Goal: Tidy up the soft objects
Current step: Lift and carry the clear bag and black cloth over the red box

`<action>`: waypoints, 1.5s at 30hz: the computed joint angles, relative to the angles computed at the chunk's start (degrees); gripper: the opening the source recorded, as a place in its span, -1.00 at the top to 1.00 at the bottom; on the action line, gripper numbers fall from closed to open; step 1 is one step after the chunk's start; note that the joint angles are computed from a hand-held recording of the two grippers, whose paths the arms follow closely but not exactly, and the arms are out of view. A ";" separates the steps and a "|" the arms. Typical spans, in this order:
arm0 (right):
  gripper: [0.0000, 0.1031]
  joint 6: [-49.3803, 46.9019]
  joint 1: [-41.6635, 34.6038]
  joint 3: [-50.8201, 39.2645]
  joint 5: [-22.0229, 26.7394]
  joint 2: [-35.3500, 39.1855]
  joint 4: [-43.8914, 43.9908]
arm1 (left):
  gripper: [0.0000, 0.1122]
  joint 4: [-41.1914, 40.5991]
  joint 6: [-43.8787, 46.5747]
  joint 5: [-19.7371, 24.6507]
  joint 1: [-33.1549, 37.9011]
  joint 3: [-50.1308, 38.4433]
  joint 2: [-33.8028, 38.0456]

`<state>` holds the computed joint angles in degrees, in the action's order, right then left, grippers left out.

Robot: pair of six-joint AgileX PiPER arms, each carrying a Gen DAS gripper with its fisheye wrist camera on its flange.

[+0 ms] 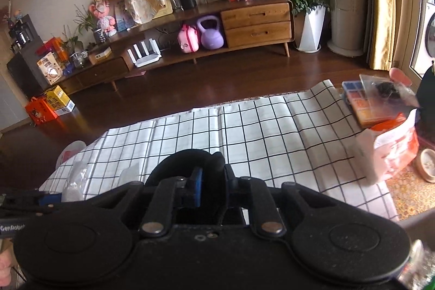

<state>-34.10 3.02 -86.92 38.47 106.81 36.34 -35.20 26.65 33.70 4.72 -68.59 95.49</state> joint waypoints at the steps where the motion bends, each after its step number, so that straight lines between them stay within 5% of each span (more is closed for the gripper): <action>1: 0.74 -0.58 -0.47 1.25 0.42 -1.57 -0.01 | 0.49 1.36 -1.98 0.29 -0.67 0.49 -1.48; 12: 0.74 -15.06 -12.09 13.82 9.82 -20.02 7.18 | 0.49 20.58 -27.89 1.50 -14.47 5.15 -16.60; 19: 0.74 -23.48 -25.63 15.43 15.97 -24.33 12.65 | 0.49 35.15 -46.41 2.67 -28.02 3.13 -19.59; 26: 0.74 -29.23 -36.91 14.02 18.62 -21.55 15.96 | 0.49 45.68 -59.24 2.54 -40.30 -1.84 -13.70; 33: 0.74 -32.47 -42.77 11.94 16.16 -15.11 18.45 | 0.49 53.79 -68.08 1.42 -48.26 -8.55 -4.00; 45: 0.73 -35.06 -45.21 8.63 10.54 -2.96 20.98 | 0.49 60.98 -72.62 2.43 -53.29 -24.36 16.16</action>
